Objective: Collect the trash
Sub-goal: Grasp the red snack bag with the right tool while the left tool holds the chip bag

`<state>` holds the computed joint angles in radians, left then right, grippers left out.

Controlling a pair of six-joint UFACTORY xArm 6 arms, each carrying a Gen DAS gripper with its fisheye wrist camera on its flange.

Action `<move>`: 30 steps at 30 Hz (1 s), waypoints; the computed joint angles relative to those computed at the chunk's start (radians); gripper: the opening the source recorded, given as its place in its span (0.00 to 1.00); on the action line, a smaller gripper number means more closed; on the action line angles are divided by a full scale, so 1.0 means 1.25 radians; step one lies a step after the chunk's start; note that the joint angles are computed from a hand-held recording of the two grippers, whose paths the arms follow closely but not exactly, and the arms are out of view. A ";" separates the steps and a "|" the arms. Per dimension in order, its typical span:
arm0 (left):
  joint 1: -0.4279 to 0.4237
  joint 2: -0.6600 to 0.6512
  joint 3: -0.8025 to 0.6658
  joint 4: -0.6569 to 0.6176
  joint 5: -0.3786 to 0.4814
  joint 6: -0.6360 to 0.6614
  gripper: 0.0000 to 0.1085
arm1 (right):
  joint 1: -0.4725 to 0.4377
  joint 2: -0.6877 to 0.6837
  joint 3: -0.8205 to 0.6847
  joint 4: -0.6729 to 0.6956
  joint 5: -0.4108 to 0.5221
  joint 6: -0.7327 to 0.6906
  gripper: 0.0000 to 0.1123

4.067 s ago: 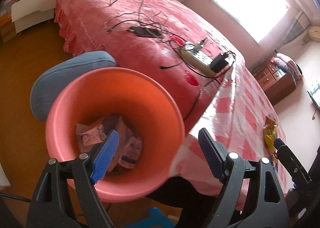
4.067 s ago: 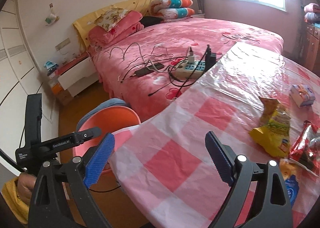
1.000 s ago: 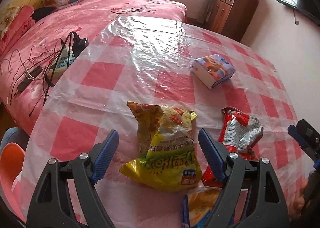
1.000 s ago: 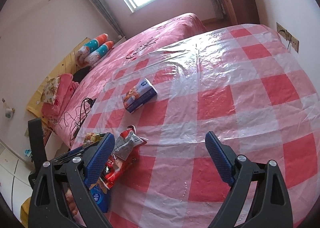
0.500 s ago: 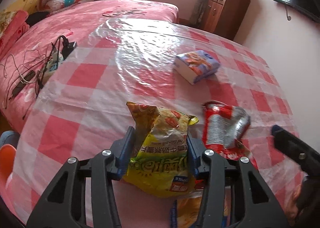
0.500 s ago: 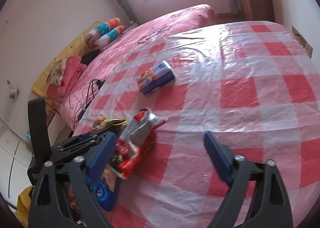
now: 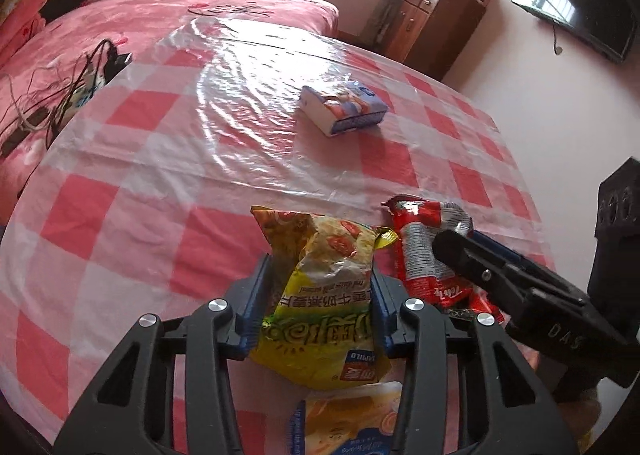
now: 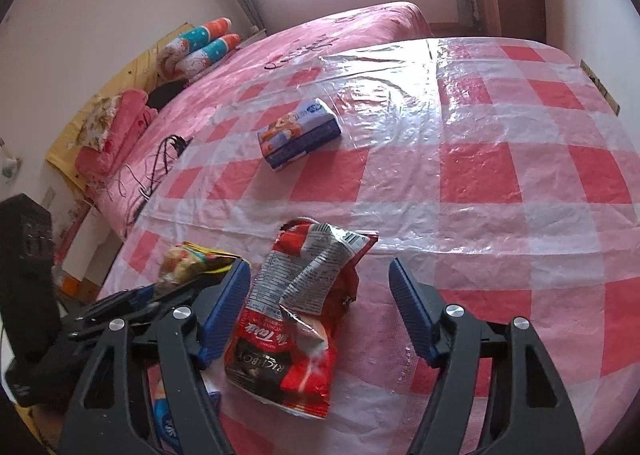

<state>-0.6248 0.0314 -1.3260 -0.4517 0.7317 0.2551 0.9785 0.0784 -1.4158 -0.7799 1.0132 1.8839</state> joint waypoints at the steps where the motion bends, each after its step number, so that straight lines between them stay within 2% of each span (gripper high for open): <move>1: 0.004 -0.003 0.004 -0.001 -0.004 -0.003 0.42 | 0.000 0.004 -0.005 0.000 0.002 -0.003 0.72; 8: 0.032 -0.015 0.022 -0.023 -0.013 0.001 0.42 | 0.000 0.049 -0.063 0.017 0.043 -0.065 0.72; 19: 0.072 -0.030 0.035 -0.078 -0.008 0.047 0.42 | 0.002 0.158 -0.218 0.074 0.161 -0.217 0.76; 24: 0.090 -0.036 0.041 -0.102 -0.003 0.070 0.42 | 0.005 0.202 -0.285 0.082 0.225 -0.259 0.61; 26: 0.099 -0.038 0.043 -0.111 0.002 0.077 0.42 | 0.005 0.208 -0.294 0.083 0.235 -0.270 0.61; 30: 0.119 -0.040 0.045 -0.134 0.016 0.092 0.42 | 0.004 0.193 -0.269 0.074 0.205 -0.263 0.56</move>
